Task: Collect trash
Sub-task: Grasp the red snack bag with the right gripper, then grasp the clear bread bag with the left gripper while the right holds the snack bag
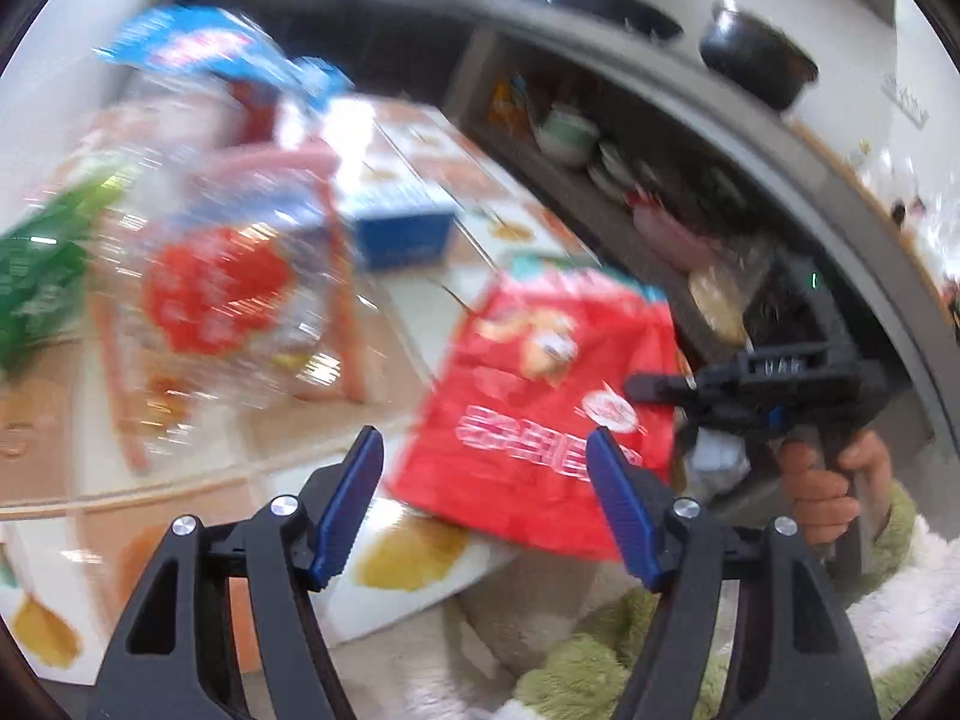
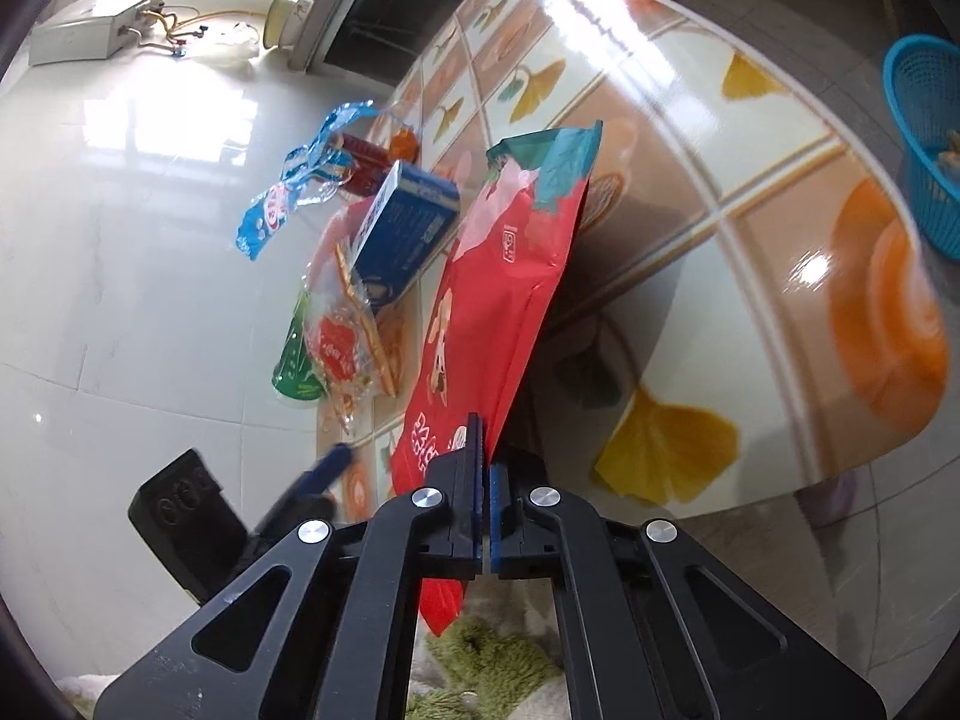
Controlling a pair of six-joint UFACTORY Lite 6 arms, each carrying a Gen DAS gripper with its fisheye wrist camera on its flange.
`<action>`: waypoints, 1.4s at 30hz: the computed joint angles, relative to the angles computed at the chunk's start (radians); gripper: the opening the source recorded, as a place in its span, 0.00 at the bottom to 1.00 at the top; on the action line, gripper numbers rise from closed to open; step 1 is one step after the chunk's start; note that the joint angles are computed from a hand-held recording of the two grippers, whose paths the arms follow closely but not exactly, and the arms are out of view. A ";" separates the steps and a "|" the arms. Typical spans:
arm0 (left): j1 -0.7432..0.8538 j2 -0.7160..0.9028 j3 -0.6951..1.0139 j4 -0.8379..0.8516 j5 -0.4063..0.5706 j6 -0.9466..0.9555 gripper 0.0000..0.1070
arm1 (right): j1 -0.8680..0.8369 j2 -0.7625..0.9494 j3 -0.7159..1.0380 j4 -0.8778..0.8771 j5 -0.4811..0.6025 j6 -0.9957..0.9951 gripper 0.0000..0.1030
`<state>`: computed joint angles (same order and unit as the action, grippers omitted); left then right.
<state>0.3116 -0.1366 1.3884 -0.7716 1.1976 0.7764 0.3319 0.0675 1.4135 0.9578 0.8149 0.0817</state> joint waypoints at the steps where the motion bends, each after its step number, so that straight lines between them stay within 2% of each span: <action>1: 0.042 0.007 0.022 -0.005 -0.002 0.007 0.63 | -0.013 0.002 0.002 -0.002 0.008 -0.006 0.00; 5: 0.153 0.087 0.117 0.020 -0.045 -0.015 0.63 | -0.027 0.017 0.004 0.004 0.016 -0.026 0.00; 9: 0.175 0.205 0.233 0.149 -0.085 -0.137 0.52 | -0.044 0.027 0.006 0.007 0.038 -0.046 0.00; 11: 0.178 0.251 0.266 0.187 -0.087 -0.173 0.50 | -0.041 0.037 0.012 0.006 0.040 -0.045 0.00; 19: 0.239 0.443 0.415 0.067 0.015 -0.176 0.50 | -0.041 0.056 0.016 0.010 0.053 -0.044 0.00; 20: 0.252 0.479 0.451 0.041 0.052 -0.166 0.50 | -0.039 0.062 0.025 0.008 0.053 -0.040 0.00; 24: 0.267 0.556 0.540 -0.009 0.119 -0.193 0.55 | -0.033 0.079 0.044 0.006 0.052 -0.032 0.00; 32: 0.231 0.567 0.558 0.052 0.090 -0.208 0.54 | -0.026 0.092 0.053 0.007 0.048 -0.024 0.00; 35: 0.209 0.542 0.526 0.096 0.057 -0.205 0.48 | -0.028 0.088 0.049 0.008 0.049 -0.025 0.00; 39: 0.190 0.517 0.493 0.136 0.028 -0.211 0.29 | -0.025 0.090 0.052 0.004 0.046 -0.023 0.00; 42: 0.185 0.488 0.459 0.150 0.005 -0.199 0.25 | -0.023 0.089 0.051 0.002 0.043 -0.023 0.00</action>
